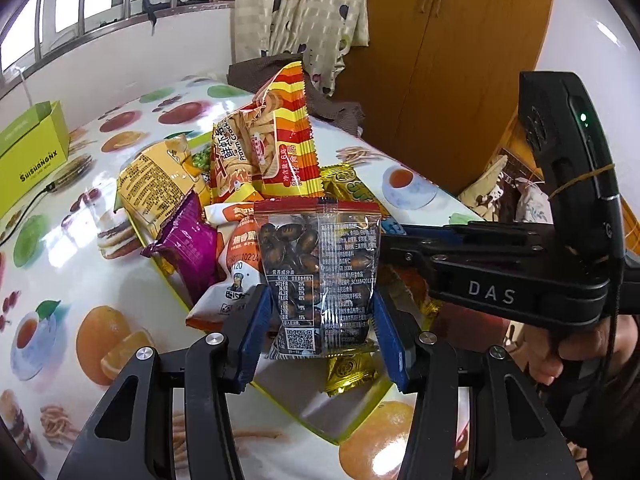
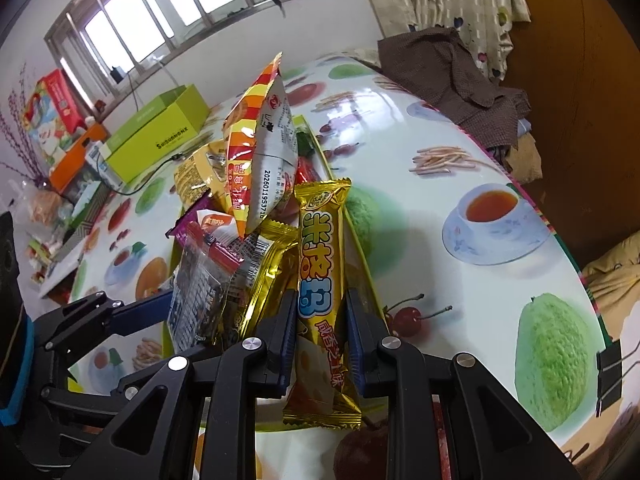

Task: Organize snacks
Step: 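Lower the silver packet into the tray and open the left gripper while the right releases the yellow bar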

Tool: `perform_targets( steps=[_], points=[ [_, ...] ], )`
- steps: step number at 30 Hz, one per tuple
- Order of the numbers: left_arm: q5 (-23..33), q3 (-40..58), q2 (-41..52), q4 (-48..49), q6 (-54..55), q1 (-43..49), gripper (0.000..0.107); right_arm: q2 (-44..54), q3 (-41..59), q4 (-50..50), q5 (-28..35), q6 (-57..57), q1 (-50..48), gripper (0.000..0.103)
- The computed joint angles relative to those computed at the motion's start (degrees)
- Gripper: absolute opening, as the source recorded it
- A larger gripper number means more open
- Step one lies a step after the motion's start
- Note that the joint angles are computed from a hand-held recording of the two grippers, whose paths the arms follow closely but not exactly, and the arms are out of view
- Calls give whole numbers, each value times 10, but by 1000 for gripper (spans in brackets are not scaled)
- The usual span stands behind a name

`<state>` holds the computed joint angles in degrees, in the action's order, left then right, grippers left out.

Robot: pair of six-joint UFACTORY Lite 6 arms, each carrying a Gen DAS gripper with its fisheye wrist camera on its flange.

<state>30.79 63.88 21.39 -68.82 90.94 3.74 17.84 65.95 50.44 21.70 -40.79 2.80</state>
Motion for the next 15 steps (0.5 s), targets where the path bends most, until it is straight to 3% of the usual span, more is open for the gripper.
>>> perform_targets(
  steps=[10, 15],
  points=[
    [-6, -6, -6, 7, 0, -3, 56, 15, 4, 61, -5, -77, -4, 23],
    [0, -15, -16, -6, 17, 1, 61, 12, 3, 50, -13, -73, 4, 31]
  ],
)
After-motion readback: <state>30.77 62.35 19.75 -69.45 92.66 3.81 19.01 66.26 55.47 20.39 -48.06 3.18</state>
